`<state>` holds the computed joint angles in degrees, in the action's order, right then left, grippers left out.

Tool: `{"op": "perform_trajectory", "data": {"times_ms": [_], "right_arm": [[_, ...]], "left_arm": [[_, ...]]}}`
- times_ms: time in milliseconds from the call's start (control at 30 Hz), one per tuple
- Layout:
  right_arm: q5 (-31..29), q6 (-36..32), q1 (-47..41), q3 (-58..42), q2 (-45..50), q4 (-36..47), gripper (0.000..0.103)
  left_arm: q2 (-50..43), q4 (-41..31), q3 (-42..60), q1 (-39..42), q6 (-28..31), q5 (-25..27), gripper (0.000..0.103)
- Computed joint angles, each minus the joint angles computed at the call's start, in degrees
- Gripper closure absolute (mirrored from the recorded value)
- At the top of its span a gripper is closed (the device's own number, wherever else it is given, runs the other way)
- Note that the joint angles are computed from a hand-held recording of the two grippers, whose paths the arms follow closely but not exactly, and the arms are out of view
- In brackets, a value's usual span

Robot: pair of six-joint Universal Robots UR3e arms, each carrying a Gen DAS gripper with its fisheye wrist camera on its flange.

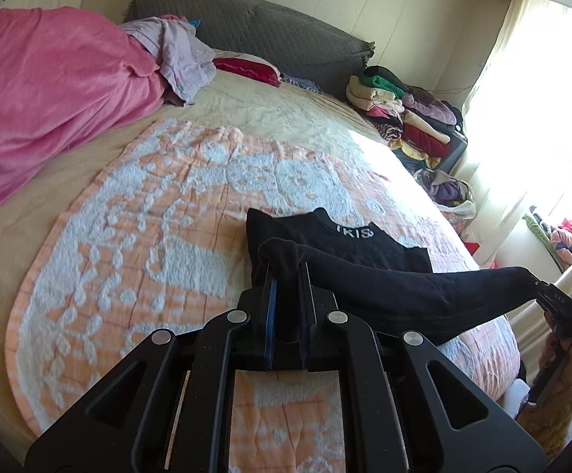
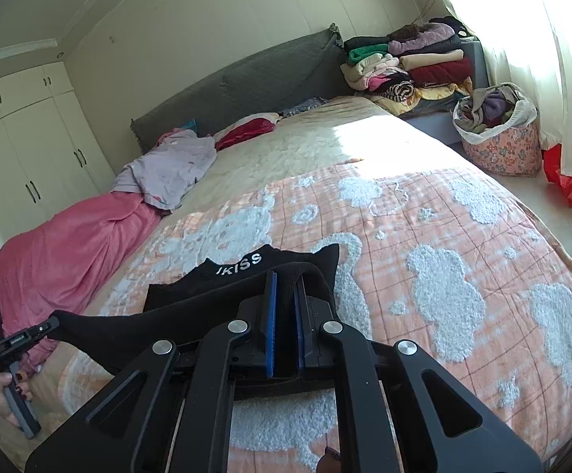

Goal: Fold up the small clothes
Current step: 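Lift the hem and fold it toward the collar, then open both tools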

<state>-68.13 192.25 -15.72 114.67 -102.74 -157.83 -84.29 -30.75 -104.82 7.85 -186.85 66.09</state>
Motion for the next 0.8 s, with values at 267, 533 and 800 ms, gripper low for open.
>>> {"op": "perform_trajectory", "data": {"times_ms": [267,533,800], "right_arm": [[-2.7,0.86,1.71,-5.7,8.24,-1.77,0.096],[-6.83,1.74,3.82,-10.88,17.39,-3.16,0.096],[-11.79,2.2,6.92,-16.71,26.33,-2.82,0.096]], "left_arm": [[-9.53,1.51,8.43,-3.36,-1.24,4.52,0.1],[-18.01,-0.59,16.21,-6.16,0.08,9.56,0.1],[-25.5,-3.11,22.67,-8.75,1.24,14.03,0.099]]}}
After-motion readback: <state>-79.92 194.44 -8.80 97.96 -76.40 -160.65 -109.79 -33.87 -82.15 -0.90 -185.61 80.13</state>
